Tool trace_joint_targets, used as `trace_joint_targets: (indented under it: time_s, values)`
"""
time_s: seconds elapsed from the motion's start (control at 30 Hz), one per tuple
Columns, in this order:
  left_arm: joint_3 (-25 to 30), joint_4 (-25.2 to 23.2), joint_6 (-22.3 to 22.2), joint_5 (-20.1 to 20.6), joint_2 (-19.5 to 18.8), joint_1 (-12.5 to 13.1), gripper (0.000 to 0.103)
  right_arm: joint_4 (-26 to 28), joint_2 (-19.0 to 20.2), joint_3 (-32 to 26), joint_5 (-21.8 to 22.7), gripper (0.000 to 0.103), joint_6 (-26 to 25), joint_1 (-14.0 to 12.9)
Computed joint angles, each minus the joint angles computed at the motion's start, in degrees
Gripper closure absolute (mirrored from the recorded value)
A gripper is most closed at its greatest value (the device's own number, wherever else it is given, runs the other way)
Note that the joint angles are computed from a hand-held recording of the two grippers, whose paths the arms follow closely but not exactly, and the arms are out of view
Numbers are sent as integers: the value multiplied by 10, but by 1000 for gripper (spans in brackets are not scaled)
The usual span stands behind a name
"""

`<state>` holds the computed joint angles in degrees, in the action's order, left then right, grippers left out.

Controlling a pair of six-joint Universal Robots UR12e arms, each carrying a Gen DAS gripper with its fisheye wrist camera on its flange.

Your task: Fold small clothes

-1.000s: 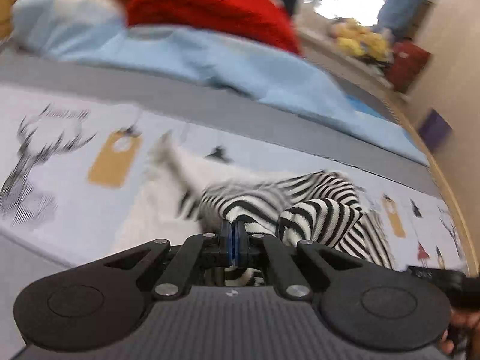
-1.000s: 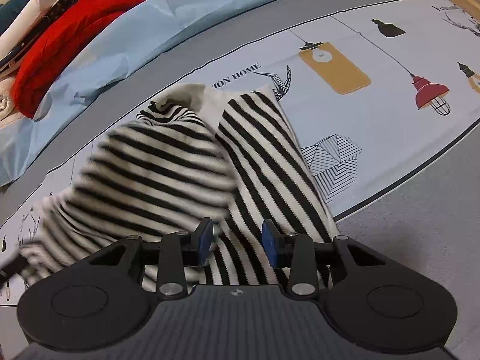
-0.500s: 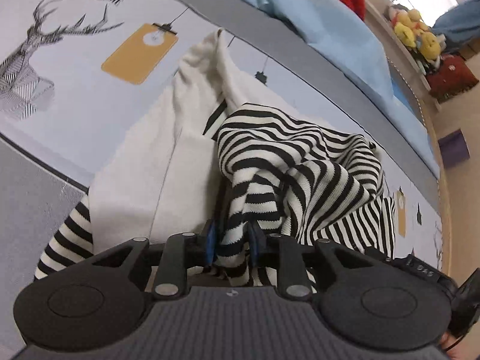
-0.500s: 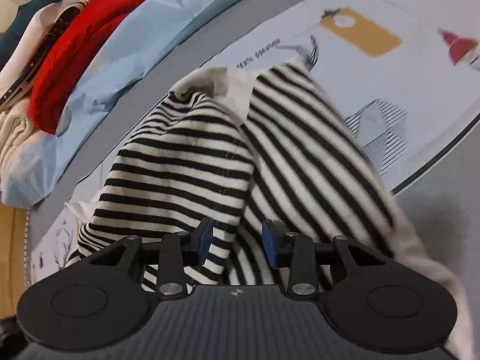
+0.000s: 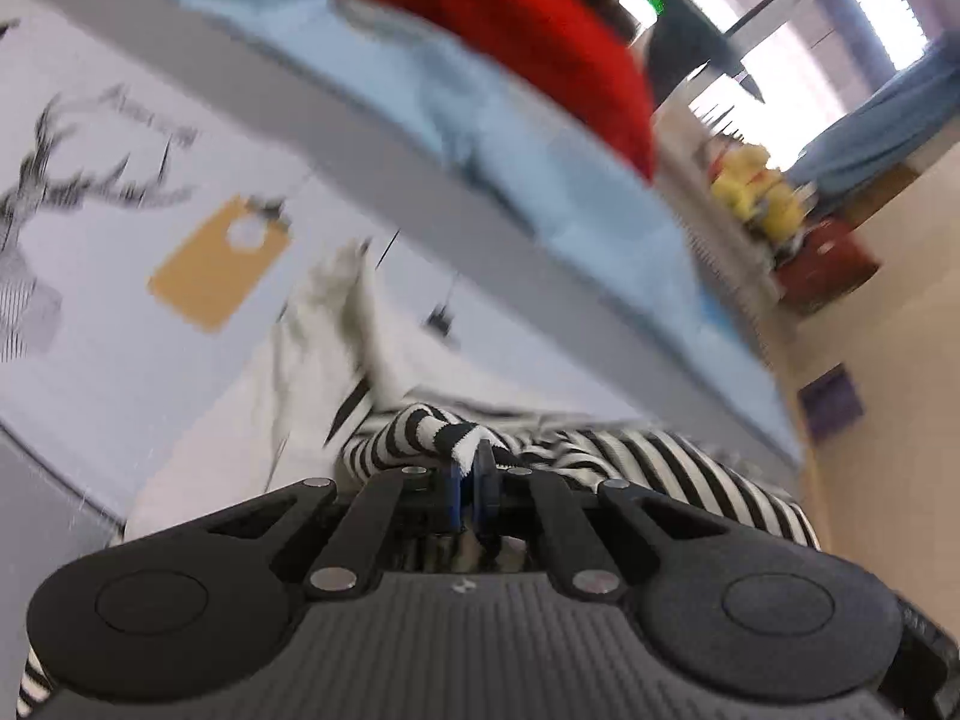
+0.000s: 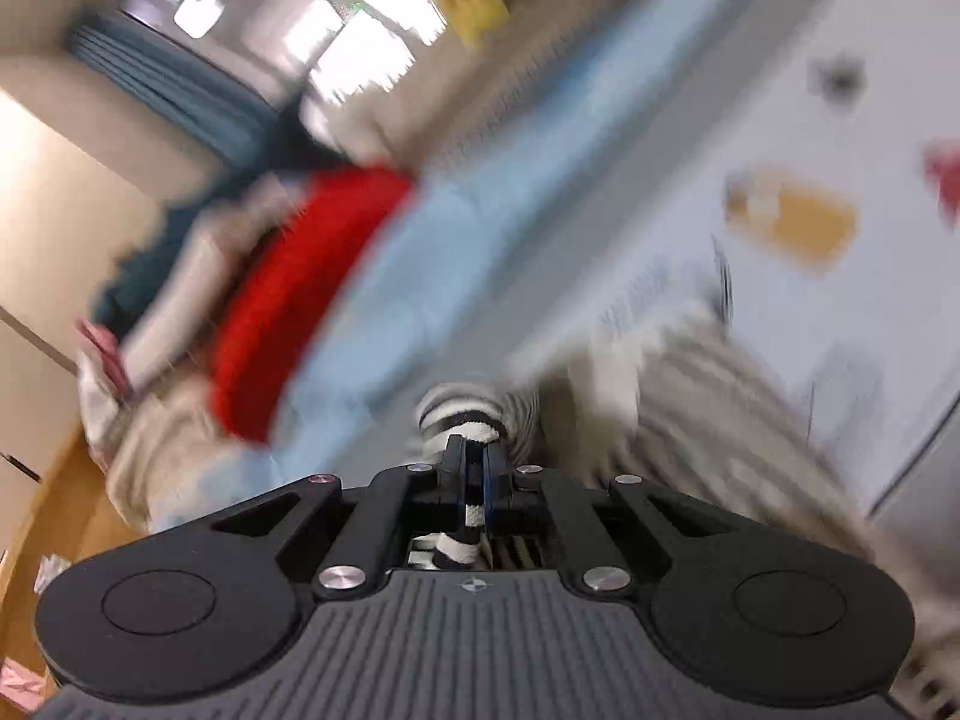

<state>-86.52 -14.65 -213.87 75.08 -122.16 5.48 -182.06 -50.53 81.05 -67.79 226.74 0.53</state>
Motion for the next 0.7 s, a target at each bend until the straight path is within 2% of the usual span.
trace_joint_targets:
  time_s: [0.03,0.07,0.1,0.13,0.2,0.3,0.33,0.37,0.4,0.47,0.5,0.53,0.57,0.63,0.7]
  values:
    - [-1,11,-1,3,1,-1,100,-12,-9,13,-7,99,2,-2]
    - [-2,11,-3,7,2,-1,100,0,-17,21,-8,99,8,-5]
    - [-1,0,-6,16,3,-2,100,37,-26,29,-7,99,9,-6]
    - [-1,-16,-8,24,6,-2,100,97,-37,33,-5,99,4,-6]
    - [5,-76,-12,52,10,-4,100,217,-47,37,-1,99,-16,-3]
    - [27,-211,-16,87,12,-7,100,384,-46,13,33,99,-47,1]
    - [32,-244,-13,77,11,-4,99,411,-44,6,36,98,-61,3]
    - [31,-255,-20,66,10,-1,97,429,-42,-3,24,96,-77,7]
    - [30,-256,-31,69,11,-1,95,428,-42,-5,8,93,-83,9]
    - [21,-219,-35,62,15,0,87,391,-43,-5,-41,91,-88,14]
    - [18,-195,-34,57,16,1,74,372,-43,-5,-59,90,-92,16]
    - [16,-178,-29,58,15,0,58,354,-41,-7,-70,79,-98,16]
    - [17,-170,-22,63,14,-1,54,339,-37,-11,-78,62,-110,16]
    - [24,-175,-21,61,8,0,50,326,-26,-25,-76,49,-133,14]
    - [31,-194,-45,43,1,4,50,335,-12,-45,-55,50,-154,11]
